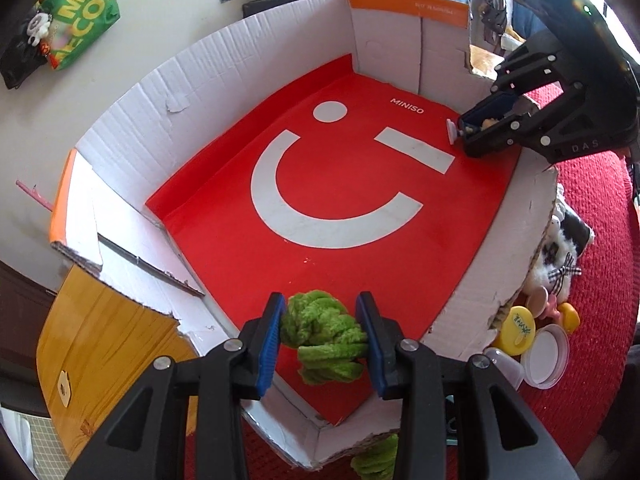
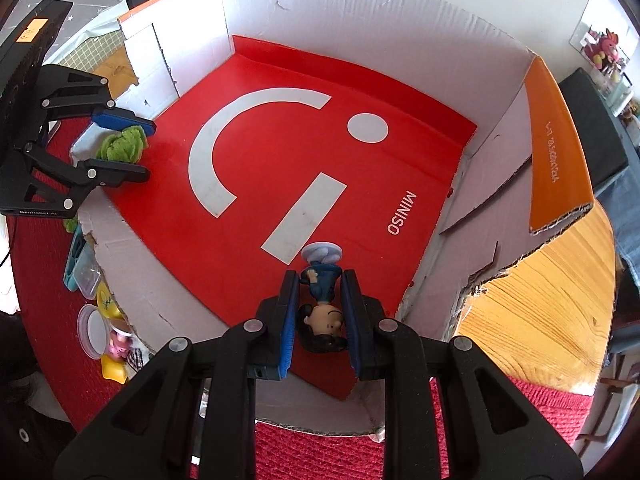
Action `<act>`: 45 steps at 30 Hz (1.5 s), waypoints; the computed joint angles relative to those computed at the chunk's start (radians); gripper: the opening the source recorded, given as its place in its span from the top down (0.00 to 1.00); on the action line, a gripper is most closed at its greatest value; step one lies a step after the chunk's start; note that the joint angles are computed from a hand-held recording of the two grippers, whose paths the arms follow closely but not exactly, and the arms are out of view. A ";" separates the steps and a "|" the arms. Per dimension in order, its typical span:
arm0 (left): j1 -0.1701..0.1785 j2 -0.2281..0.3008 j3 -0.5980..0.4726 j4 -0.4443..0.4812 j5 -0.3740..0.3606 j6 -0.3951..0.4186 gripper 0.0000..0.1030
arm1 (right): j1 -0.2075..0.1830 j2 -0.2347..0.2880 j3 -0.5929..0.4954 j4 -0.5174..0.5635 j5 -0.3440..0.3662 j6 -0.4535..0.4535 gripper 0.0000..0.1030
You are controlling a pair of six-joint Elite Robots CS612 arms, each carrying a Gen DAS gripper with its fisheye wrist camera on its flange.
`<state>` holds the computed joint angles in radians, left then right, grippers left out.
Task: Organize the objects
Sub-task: 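Carry the yarn into the box with the left tool while the right tool carries the figurine in, then open the left tool to drop the yarn while the right tool releases the figurine in the box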
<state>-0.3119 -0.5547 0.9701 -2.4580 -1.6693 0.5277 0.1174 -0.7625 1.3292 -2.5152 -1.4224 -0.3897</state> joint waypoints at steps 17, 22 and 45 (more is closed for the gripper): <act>-0.005 0.000 -0.018 0.050 0.016 0.071 0.62 | 0.005 0.003 -0.016 0.029 -0.022 -0.012 0.80; -0.006 0.001 -0.021 0.052 0.019 0.072 0.61 | 0.004 0.004 -0.021 0.037 -0.024 -0.016 0.79; 0.000 -0.034 -0.009 0.238 -0.111 0.098 0.42 | -0.004 0.014 -0.065 0.110 -0.010 -0.021 0.78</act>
<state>-0.3119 -0.5884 0.9611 -2.2201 -1.7799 0.6255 0.1130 -0.7490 1.2642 -2.4056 -1.4325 -0.4104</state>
